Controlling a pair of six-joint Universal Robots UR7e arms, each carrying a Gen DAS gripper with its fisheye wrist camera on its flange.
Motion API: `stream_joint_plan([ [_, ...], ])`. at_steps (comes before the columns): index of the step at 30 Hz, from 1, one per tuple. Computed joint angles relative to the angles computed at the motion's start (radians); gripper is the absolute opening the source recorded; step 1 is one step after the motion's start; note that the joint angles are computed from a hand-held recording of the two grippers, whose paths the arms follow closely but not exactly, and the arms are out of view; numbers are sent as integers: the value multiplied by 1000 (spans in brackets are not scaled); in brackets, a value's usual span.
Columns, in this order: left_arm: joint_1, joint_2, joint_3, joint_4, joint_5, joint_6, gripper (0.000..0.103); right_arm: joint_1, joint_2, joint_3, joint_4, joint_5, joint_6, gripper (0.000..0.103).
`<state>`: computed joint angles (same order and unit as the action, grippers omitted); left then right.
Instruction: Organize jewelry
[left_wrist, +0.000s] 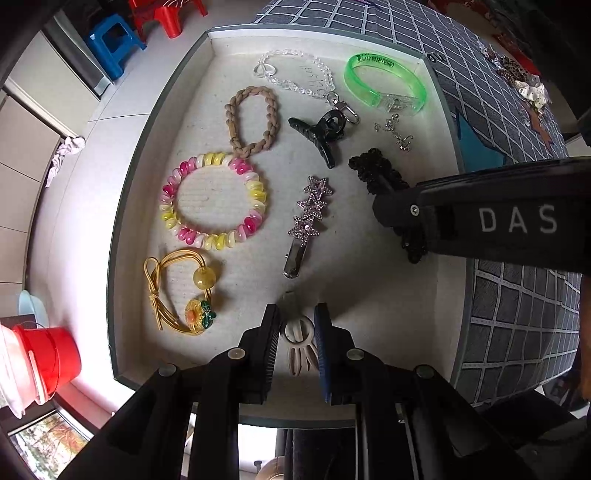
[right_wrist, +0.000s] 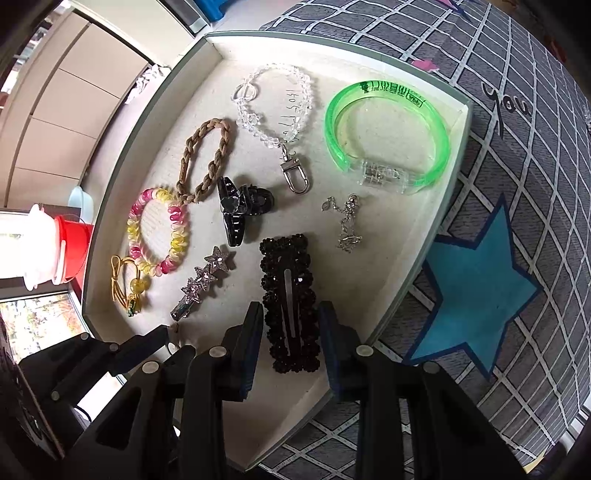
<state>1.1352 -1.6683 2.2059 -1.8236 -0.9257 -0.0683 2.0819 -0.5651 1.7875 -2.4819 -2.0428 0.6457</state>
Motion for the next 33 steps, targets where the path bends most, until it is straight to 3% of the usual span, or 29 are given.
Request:
stream_joint_plan([
  [5, -9, -4, -10, 19, 2, 1, 26, 5, -23, 11, -39, -2, -9, 52],
  [18, -49, -6, -4, 42, 34, -23, 28, 26, -155, 125, -61, -57, 107, 57],
  [19, -53, -3, -11, 56, 28, -34, 52, 29, -164, 135, -56, -58, 120, 57],
  [20, -63, -9, -12, 65, 26, -48, 91, 29, -169, 145, -57, -60, 127, 57],
  [21, -77, -22, -3, 47, 39, -50, 101, 30, -175, 155, -61, -61, 134, 57],
  [33, -122, -22, -22, 77, 63, -61, 103, 43, -192, 171, -32, -62, 189, 59],
])
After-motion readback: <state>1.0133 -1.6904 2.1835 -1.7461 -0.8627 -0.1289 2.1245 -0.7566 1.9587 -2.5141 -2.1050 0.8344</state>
